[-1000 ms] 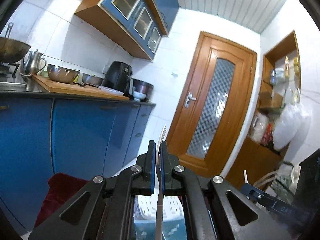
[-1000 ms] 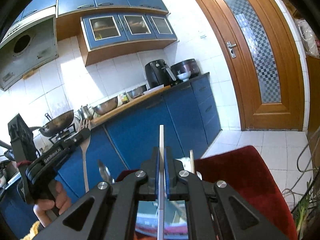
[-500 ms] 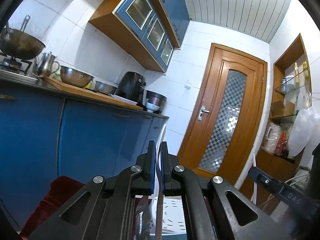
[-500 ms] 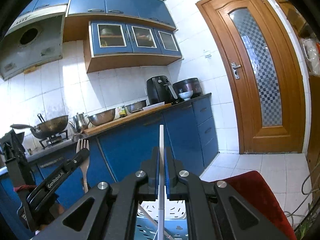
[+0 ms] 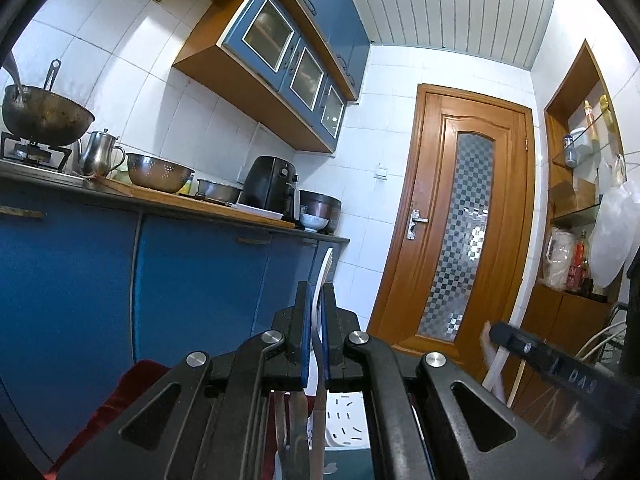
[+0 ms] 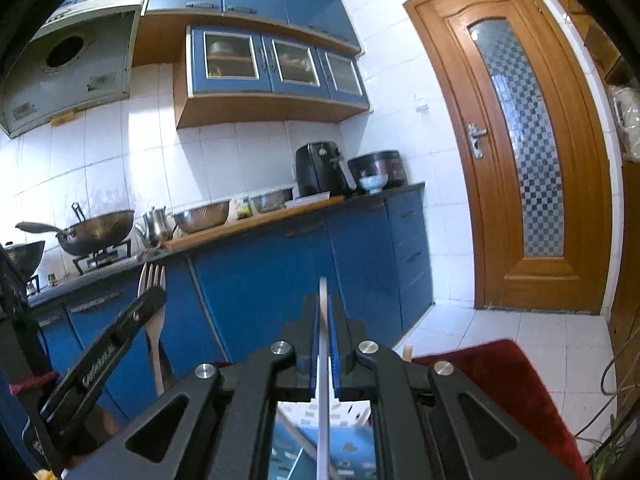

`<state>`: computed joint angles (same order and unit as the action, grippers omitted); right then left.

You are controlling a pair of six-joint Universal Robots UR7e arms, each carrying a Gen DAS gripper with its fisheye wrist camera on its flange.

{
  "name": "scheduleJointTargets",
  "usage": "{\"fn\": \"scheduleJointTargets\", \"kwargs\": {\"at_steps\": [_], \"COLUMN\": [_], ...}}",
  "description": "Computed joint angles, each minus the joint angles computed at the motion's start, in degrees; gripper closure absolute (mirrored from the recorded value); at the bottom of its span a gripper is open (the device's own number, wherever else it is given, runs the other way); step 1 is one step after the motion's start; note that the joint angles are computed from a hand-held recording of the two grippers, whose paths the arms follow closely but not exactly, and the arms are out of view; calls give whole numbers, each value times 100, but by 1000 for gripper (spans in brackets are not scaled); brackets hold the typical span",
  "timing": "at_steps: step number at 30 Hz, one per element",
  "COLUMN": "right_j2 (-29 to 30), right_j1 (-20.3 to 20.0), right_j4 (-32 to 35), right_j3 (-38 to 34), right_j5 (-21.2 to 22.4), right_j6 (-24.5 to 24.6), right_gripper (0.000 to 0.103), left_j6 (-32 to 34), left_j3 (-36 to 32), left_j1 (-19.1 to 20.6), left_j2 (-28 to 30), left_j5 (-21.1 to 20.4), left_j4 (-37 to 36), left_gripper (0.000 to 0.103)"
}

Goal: Organize utensils
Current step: 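Lift the knife with the left tool over the box while the right tool carries the chopstick, then lower the knife into the box and open the left tool while the right tool releases the chopstick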

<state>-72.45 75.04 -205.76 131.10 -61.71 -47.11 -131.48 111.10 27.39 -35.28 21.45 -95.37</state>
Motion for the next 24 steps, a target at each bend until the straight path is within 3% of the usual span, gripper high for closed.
{"fn": "scheduleJointTargets", "kwargs": {"at_steps": [2, 6, 16, 18, 20, 24], "right_j2": [66, 99, -547, -665, -809, -1071], "right_j1": [57, 141, -76, -112, -152, -283], "right_j4": [-230, -201, 1047, 1219, 1427, 1754], "right_j3": [-54, -109, 41, 64, 105, 210], "right_j5": [-2, -150, -215, -227, -265, -266], "right_j6": [13, -136, -143, -116, -125, -175], "right_gripper": [97, 97, 97, 96, 96, 94], "left_j6": [109, -158, -684, -820, -1039, -941], "left_j3": [26, -44, -248, -278, -272, -228], "left_j1": [-10, -16, -71, -102, -162, -292], "left_j2": [4, -29, 46, 37, 11, -8], "left_j5": [-7, -75, -295, -385, -447, -623], "left_j4": [-159, 249, 1060, 1239, 1464, 1434], "left_gripper": [101, 101, 101, 92, 71, 69]}}
